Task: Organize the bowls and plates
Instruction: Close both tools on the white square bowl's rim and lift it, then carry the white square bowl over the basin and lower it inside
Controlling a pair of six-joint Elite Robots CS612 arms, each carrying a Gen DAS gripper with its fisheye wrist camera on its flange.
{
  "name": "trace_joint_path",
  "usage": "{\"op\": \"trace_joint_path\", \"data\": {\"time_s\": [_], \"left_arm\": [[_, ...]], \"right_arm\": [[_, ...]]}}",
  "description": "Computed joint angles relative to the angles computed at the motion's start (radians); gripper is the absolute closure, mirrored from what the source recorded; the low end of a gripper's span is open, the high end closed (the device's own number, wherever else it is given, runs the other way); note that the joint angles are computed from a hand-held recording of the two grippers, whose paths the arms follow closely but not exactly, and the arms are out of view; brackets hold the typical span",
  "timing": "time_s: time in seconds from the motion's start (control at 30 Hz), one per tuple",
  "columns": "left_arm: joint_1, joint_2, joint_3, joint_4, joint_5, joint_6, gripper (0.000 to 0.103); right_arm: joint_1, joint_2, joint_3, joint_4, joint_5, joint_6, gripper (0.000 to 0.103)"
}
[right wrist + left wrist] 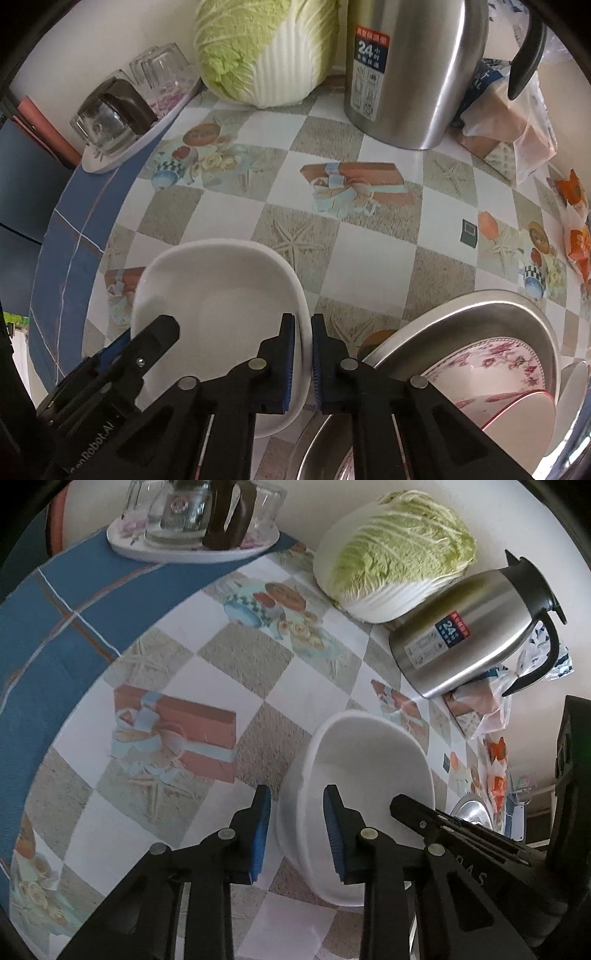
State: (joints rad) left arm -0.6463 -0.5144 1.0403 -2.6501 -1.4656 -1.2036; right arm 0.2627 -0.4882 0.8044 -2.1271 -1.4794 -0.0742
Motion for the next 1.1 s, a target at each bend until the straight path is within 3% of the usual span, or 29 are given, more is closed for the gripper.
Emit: {"op": "trace_joint_path", "data": {"time_s": [0.13,0.3,0.57,0.8,1.1], "left_arm": [[0.003,0.003,0.01,-0.008,-0.017,-0.023,0.087],[0.002,-0.01,0.03,-0.035,-0.011,-0.012,0.087],[-0.013,-0.054,0.063,-0.083,0.066,0.041,0.087],[-0.041,-0.094,0.073,-0.089,0.173,0.129,0.087],[-0.082,-0.113,0.058,-0.078,0.241,0.247,0.087]], "right_arm": [[0.003,-0.002,0.01,0.001,0.007,-0.003,0.093],[0.002,-0.017,0.031,-0.008,0.034,-0.01,0.094],[-0.006,-0.075,0.106,-0.113,0.065,-0.013,0.093],[-0.022,-0.155,0.236,-0.263,0.121,0.013,0.093],[-0.059,-0.245,0.411,-0.433,0.191,0.092,0.091]]}}
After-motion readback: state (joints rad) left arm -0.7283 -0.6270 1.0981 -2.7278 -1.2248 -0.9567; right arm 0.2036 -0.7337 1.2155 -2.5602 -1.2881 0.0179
